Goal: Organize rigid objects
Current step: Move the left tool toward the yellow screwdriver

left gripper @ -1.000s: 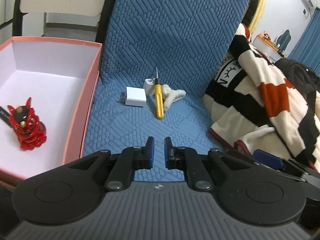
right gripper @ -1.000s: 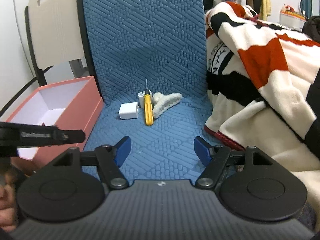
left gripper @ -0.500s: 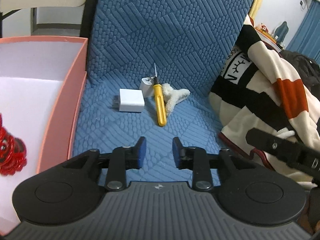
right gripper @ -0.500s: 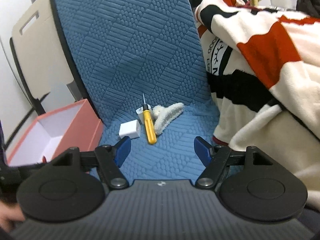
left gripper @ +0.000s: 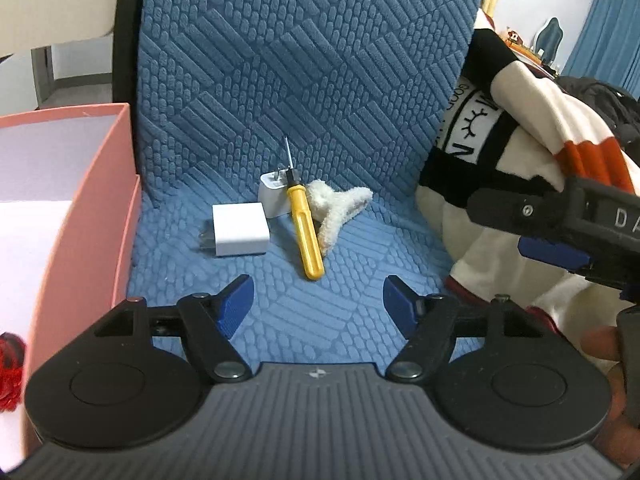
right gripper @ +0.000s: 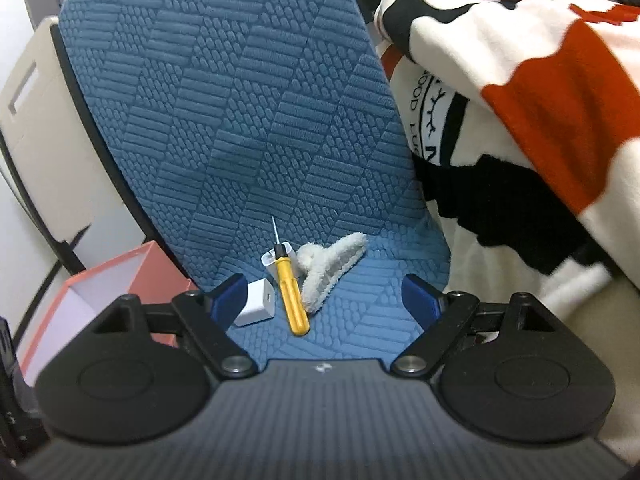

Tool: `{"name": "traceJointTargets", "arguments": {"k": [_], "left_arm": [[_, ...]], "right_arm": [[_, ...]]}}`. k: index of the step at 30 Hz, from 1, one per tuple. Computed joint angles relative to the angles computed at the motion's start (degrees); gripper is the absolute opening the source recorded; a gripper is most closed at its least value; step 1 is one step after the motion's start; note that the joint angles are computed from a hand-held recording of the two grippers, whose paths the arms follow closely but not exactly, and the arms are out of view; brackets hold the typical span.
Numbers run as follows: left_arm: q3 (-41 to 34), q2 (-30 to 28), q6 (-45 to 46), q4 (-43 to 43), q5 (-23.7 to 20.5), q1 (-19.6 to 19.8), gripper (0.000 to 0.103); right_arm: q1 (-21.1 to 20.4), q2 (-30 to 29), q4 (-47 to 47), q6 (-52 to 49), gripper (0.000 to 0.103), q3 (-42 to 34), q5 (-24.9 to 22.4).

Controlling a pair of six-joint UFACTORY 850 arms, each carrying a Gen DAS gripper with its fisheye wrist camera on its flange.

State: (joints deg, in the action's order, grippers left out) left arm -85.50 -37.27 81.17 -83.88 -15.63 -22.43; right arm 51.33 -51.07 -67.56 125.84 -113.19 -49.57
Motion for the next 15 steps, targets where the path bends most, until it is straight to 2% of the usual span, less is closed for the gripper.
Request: {"name": "traceJointTargets", "arguments": {"k": [3, 7, 10, 13, 15], "left_arm": [[-2.7, -2.2, -4.6, 4.1, 0.1, -0.3, 0.076], [-5.5, -4.5, -9.2, 8.1, -0.2, -0.6, 0.074], [-8.7, -6.8, -17.6, 15.7, -0.8, -0.8, 0.066], [-12.1, -9.3, -23.4, 20.8, -1.4, -0.7, 0.059], [-14.8, -11.3, -28.3, 24.5, -2.7, -0.5, 0.054]], "right_arm": [[-1.0, -1.7, 1.8, -4.6, 0.086, -2.6, -0.9], [-2.7, -1.6, 1.5, -5.3, 0.084, -2.0, 2.6], [-3.7, -3.0, 4.5, -10.4, 0.068, -4.3, 4.1], [-5.0, -3.6, 6.5, -11.4, 0.067, -4.8, 7.7], [-5.8, -3.7, 7.8, -11.4, 0.054, -4.4, 10.4]]}}
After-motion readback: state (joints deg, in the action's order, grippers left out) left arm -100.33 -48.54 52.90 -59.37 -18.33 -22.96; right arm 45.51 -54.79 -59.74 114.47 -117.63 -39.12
